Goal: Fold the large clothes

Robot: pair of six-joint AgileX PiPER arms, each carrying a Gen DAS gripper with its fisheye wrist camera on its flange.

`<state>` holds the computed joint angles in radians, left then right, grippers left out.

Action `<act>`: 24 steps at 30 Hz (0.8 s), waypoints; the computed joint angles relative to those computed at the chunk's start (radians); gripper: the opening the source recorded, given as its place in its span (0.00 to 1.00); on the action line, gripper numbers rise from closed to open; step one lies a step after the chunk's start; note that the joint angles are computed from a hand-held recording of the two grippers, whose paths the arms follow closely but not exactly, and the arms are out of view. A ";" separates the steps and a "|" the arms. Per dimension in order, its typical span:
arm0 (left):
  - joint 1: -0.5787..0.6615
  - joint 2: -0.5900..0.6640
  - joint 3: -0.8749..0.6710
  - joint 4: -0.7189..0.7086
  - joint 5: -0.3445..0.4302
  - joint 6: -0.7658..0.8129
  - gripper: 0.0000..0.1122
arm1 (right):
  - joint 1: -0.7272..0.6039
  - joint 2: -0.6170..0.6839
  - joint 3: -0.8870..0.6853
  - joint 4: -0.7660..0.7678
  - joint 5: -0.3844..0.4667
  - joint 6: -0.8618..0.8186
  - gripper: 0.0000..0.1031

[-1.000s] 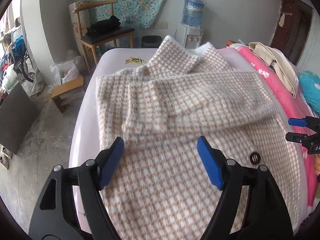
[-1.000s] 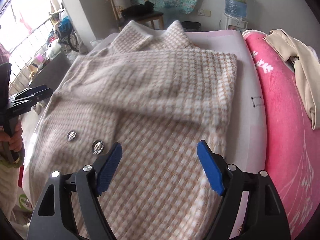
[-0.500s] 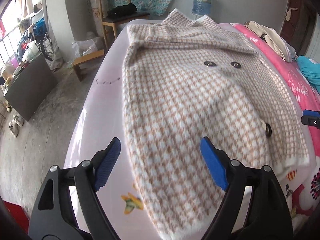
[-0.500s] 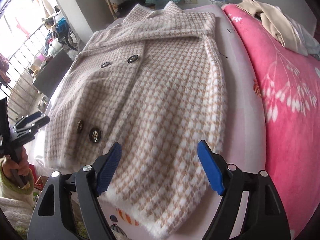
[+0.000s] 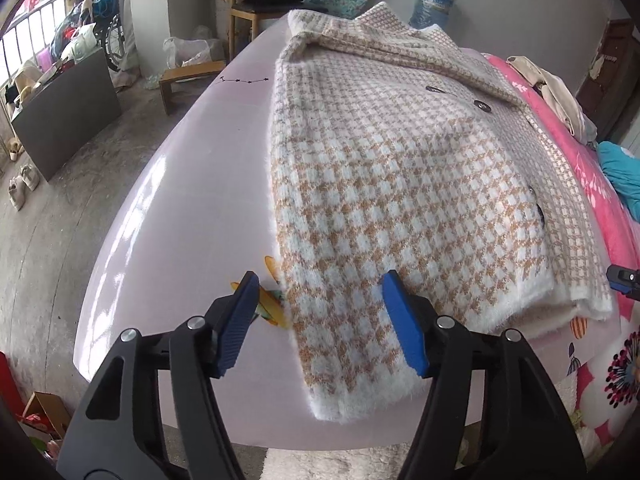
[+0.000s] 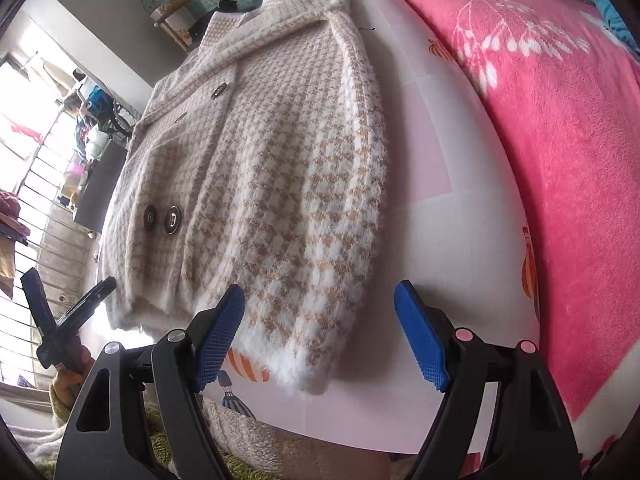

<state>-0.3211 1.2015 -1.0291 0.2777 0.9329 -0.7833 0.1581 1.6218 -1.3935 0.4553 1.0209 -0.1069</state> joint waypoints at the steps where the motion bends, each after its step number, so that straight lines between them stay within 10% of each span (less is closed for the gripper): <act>1: 0.021 -0.005 0.003 -0.023 -0.010 0.016 0.53 | -0.001 0.000 0.001 0.006 0.004 0.001 0.74; 24: 0.264 -0.071 0.101 -0.499 -0.118 0.443 0.49 | -0.063 0.036 0.061 0.239 0.008 -0.077 0.46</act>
